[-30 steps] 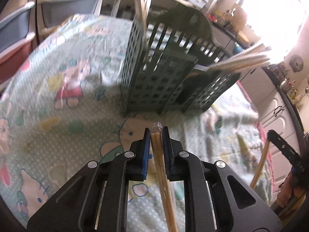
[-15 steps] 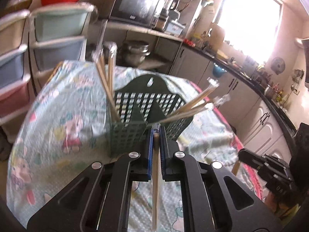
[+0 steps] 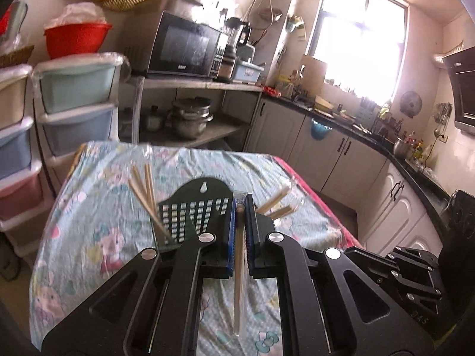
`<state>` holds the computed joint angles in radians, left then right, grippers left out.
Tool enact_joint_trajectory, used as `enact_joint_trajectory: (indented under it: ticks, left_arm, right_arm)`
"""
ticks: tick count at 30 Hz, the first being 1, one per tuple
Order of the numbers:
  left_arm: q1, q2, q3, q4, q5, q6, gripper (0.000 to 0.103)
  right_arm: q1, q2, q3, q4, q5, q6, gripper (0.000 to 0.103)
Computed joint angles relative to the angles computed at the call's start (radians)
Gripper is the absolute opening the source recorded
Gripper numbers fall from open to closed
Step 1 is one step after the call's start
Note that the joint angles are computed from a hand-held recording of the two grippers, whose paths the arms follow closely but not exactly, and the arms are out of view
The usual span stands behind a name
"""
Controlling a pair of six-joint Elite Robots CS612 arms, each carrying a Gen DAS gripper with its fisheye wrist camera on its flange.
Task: Organize utensils
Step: 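Lift both held chopsticks and lower them into the green caddy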
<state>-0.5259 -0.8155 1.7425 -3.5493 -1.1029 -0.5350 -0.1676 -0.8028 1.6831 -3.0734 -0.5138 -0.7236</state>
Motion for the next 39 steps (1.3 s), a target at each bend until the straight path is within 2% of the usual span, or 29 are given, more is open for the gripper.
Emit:
enact_joint_trajectory:
  ticks: [16,24,32,39]
  left_arm:
    - [0.001,-0.005,-0.046,-0.055,0.081,0.065,0.003]
    - [0.007,-0.007,-0.074,-0.071,0.13,0.099,0.003]
    - [0.013,-0.004,-0.097,-0.082,0.187,0.119,0.003]
    - [0.028,0.001,-0.112,-0.09,0.201,0.099,0.003]
  right_arm:
    - [0.014,-0.003,-0.041,-0.183,0.095,0.156,0.002]
    - [0.03,0.01,-0.09,-0.249,0.112,0.245,0.002]
    - [0.043,0.037,-0.163,-0.34,0.125,0.387,0.002]
    - [0.058,0.072,-0.245,-0.456,0.102,0.538,0.002]
